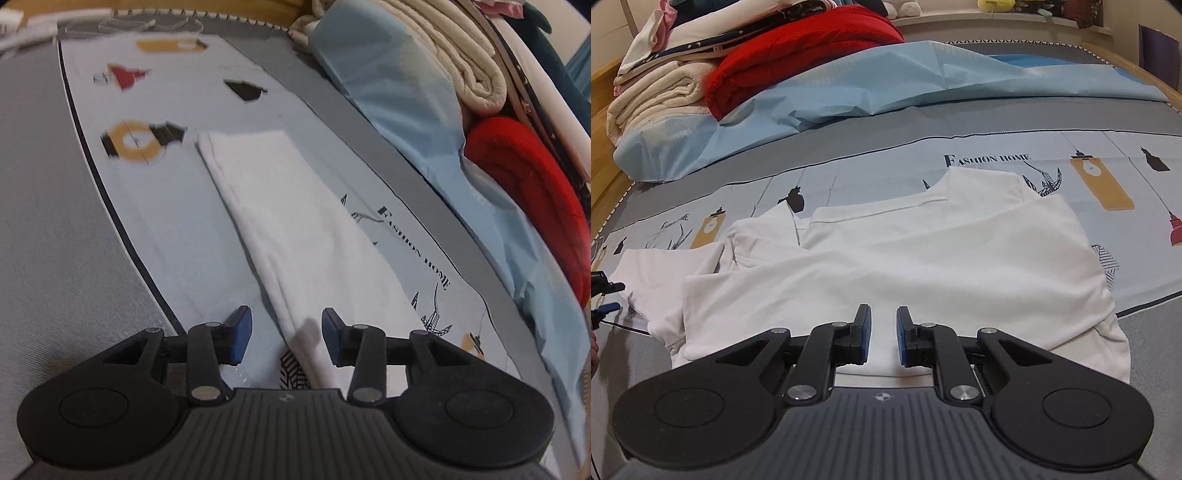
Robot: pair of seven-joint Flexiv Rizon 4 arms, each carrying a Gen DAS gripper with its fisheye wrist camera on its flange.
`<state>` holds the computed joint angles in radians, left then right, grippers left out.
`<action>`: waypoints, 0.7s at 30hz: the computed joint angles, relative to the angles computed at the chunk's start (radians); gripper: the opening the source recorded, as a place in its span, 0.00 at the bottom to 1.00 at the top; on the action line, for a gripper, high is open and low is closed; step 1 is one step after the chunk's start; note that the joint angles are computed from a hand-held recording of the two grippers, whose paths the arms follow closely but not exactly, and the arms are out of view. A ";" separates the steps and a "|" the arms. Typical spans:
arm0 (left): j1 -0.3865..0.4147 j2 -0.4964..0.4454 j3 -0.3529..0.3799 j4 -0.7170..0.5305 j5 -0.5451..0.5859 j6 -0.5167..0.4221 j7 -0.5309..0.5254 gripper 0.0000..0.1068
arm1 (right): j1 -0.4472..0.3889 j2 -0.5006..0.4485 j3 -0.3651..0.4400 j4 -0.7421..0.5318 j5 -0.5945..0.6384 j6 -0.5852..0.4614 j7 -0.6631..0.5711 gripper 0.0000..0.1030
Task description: Fold small clothes
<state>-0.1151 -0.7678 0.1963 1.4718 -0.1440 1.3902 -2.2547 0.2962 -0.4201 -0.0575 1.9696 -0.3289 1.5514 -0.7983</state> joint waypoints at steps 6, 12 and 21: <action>-0.022 -0.001 0.007 0.000 -0.001 0.050 0.030 0.03 | -0.021 -0.006 0.026 -0.011 0.017 -0.020 -0.009 0.15; -0.133 0.113 0.115 0.013 0.044 0.034 -0.027 0.03 | -0.002 0.010 -0.002 0.002 0.015 -0.024 0.025 0.15; -0.333 0.287 0.261 0.126 0.267 -0.056 -0.340 0.03 | -0.030 0.049 0.012 0.026 0.030 -0.028 0.087 0.15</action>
